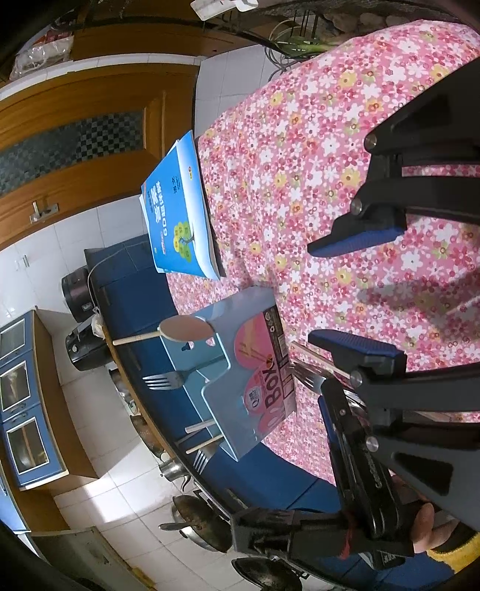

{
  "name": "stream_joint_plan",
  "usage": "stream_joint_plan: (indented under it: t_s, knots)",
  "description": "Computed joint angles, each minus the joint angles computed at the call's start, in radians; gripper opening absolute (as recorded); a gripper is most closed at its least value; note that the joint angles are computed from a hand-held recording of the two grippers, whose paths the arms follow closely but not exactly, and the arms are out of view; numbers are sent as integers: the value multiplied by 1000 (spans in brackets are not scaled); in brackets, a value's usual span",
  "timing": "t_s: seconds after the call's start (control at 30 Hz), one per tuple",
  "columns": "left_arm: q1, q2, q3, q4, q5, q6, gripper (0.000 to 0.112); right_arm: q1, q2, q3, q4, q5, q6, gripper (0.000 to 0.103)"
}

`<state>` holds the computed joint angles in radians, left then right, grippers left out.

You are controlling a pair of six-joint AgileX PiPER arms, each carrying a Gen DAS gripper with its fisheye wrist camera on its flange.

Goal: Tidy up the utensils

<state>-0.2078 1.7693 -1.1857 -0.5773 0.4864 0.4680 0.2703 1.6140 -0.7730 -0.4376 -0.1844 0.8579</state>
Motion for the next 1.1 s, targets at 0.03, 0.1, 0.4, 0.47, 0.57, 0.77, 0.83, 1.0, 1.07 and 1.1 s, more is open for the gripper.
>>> stream_joint_plan:
  t_s: [0.03,0.1,0.4,0.47,0.57,0.77,0.83,1.0,1.07,1.1]
  knots:
    - [0,8,-7,-6,4,3,24,-2,1,0,-19,-3,19,44]
    - [-3,13,-9,-17,0,11,22,-4,3,0,-37,-6,38,44]
    - [-76,4,12,63,-64,-26,9,-7,4,-1,-43,-7,43,44]
    - [-93,15,-4,147,-77,-108,9,-6,3,-1,-38,-5,40,44]
    - [-85,40,-40,119,-52,-90,9,-6,4,0,-39,-7,39,44]
    - [-49,63,-70,-46,1,64,1,-8,4,0,-44,-7,46,44]
    - [-33,52,-52,-117,6,128,0,-6,4,-1,-22,-6,22,44]
    - [22,-39,42,-348,11,358,0,12,1,-6,73,15,-72,44]
    - [43,-79,76,-399,6,410,0,22,0,-11,93,23,-90,44]
    - [54,-100,93,-423,5,431,0,29,0,-13,112,27,-108,44]
